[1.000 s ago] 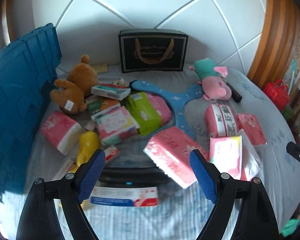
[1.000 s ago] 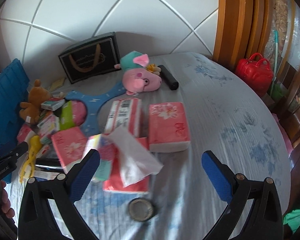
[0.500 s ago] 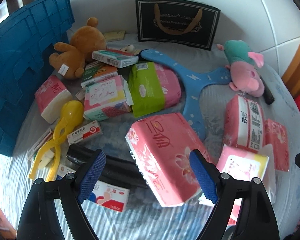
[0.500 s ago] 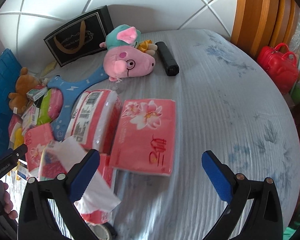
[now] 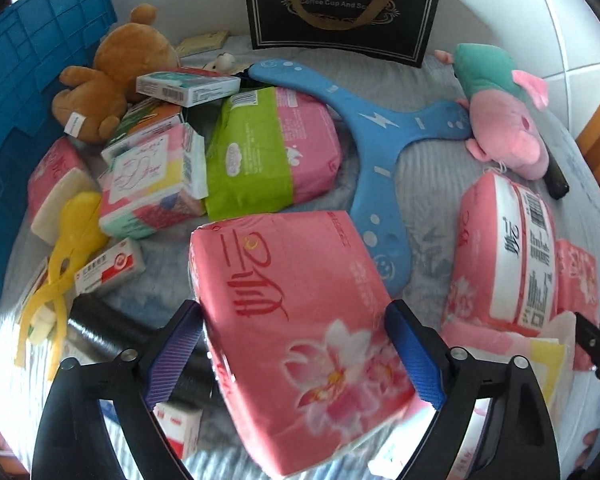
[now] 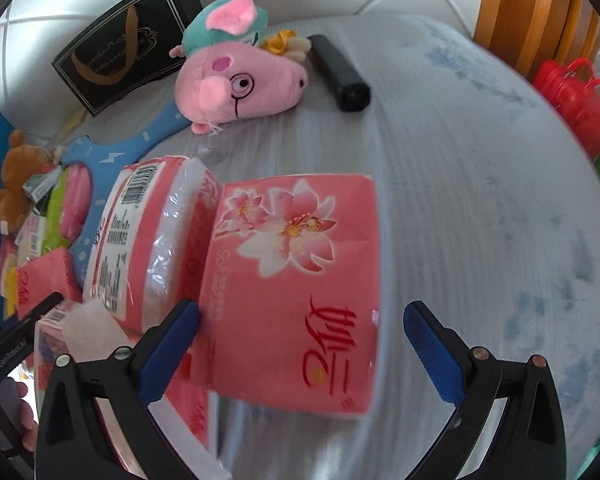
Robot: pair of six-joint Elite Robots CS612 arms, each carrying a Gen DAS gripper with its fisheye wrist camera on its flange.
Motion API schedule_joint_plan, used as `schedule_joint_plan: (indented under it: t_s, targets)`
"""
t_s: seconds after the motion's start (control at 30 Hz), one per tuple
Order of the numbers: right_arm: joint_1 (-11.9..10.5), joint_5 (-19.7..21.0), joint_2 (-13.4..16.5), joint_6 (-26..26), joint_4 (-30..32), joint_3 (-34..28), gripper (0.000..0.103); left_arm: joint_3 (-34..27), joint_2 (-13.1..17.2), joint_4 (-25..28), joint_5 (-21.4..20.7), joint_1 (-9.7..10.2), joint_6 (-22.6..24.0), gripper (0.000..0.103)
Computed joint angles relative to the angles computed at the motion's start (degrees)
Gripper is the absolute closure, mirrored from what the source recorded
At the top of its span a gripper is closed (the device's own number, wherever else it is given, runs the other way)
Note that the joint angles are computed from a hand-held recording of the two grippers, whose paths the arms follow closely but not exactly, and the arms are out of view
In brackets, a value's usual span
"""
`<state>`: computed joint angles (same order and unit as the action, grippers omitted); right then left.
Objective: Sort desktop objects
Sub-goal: 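Grasp a pink tissue pack with the left tool while the right tool grasps a large pink tissue pack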
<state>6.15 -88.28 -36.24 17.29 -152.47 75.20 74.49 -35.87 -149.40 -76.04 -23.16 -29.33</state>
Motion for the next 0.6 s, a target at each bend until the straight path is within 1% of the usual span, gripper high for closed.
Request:
schedule_joint_plan:
  t_s: [0.07, 0.17, 0.27, 0.37, 0.43, 0.47, 0.53, 0.6]
  targets:
    - [0.2, -0.2, 0.9, 0.1, 1.6, -1.4, 0.000, -0.8, 0.6, 0.1, -0.1, 0.09, 0.4, 0.006]
    - [0.6, -0.9, 2.5, -0.3, 4.7, -3.6, 0.000, -1.7, 1.2, -0.2, -0.1, 0.14, 1.4, 0.006]
    - [0.9, -2.5, 3.0, -0.6, 4.2, -4.2, 0.000, -1.9, 1.6, -1.2, -0.4, 0.20, 1.8, 0.007]
    - [1.1, -3.7, 3.2, -1.1, 4.7, -4.7, 0.001, -1.9, 1.8, -2.2, -0.6, 0.20, 2.0, 0.010]
    - [1.3, -4.9, 3.1, -1.3, 4.2, -4.4, 0.011, -1.4, 1.6, -3.2, -0.3, 0.08, 2.4, 0.015]
    - [1.2, -4.6, 2.9, -1.1, 4.0, -4.1, 0.011, -1.1, 1.5, -3.8, -0.1, 0.02, 2.6, 0.017]
    - [1.1, -4.2, 2.4, -0.8, 3.4, -3.3, 0.011, -0.8, 1.2, -4.5, 0.3, -0.06, 3.0, 0.025]
    - [1.1, -4.0, 1.9, -0.6, 2.8, -2.5, 0.011, -0.3, 0.8, -4.9, 0.3, -0.07, 3.2, 0.030]
